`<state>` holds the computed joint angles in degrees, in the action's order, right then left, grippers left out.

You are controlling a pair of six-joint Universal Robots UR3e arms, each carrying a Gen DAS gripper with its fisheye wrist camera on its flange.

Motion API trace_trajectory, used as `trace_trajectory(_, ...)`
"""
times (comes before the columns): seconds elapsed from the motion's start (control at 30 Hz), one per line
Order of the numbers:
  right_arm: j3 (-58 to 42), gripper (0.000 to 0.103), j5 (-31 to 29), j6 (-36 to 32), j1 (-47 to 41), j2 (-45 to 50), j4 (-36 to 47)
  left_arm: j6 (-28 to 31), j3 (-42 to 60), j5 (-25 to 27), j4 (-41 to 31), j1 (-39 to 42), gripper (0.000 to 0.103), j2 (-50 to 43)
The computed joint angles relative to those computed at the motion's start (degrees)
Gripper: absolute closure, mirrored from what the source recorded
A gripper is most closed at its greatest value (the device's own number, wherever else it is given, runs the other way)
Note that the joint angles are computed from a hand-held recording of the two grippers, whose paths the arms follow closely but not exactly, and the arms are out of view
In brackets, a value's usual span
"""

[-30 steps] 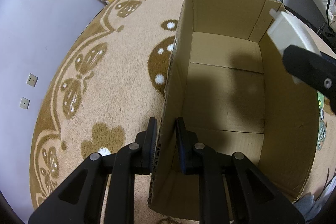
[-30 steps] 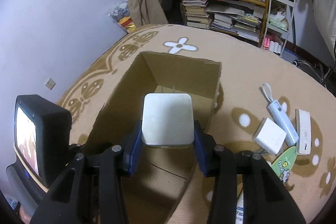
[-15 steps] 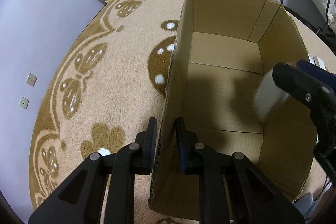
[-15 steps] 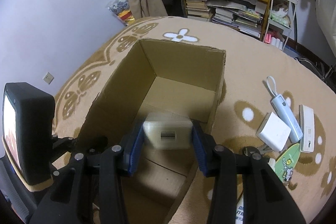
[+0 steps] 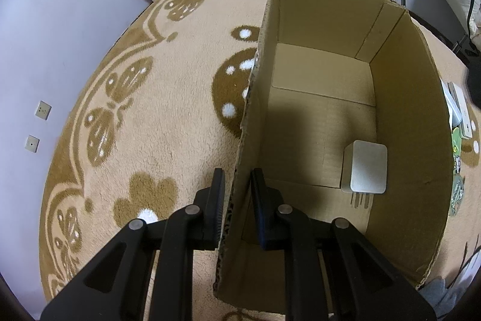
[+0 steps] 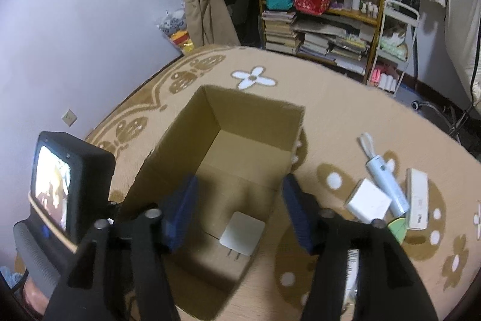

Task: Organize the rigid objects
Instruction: 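Lower the charger into the box and open the right gripper, then move the right gripper back to the item pile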

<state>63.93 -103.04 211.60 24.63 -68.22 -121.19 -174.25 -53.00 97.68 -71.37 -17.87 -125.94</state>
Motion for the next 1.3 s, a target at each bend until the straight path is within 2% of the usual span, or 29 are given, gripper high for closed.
trace_trajectory(0.13, 2.03, 0.02, -2.0, -0.79, -0.36, -2.84, 1.18, -0.06, 0.01, 0.04, -0.02, -0.04, 0.087, 0.04)
trace_trajectory(0.57, 16.27, 0.018, -1.16, -2.38, -6.74, -15.9, 6.92, -0.08, -0.16, -0.13, 0.01, 0.05, 0.086, 0.27)
trace_trajectory(0.7, 23.15, 0.017, 0.95, -1.75, -9.61, -20.67, 5.29, -0.05, -0.38, 0.04, 0.11, -0.01, 0.086, 0.43)
trace_trajectory(0.8, 28.16, 0.011, 1.53, -0.97, -10.88, -23.83, 3.97, -0.08, -0.39, 0.06, 0.1, -0.02, 0.086, 0.45)
trace_trajectory(1.07, 40.85, 0.011, 6.07, 1.29, -15.57, -31.02, -0.01, 0.0, -0.38, 0.02, 0.07, 0.09, 0.085, 0.49)
trace_trajectory(1.3, 47.19, 0.011, 8.35, 2.54, -18.09, -33.67, -1.11, 0.05, -0.41, 0.0, 0.07, 0.14, 0.085, 0.52)
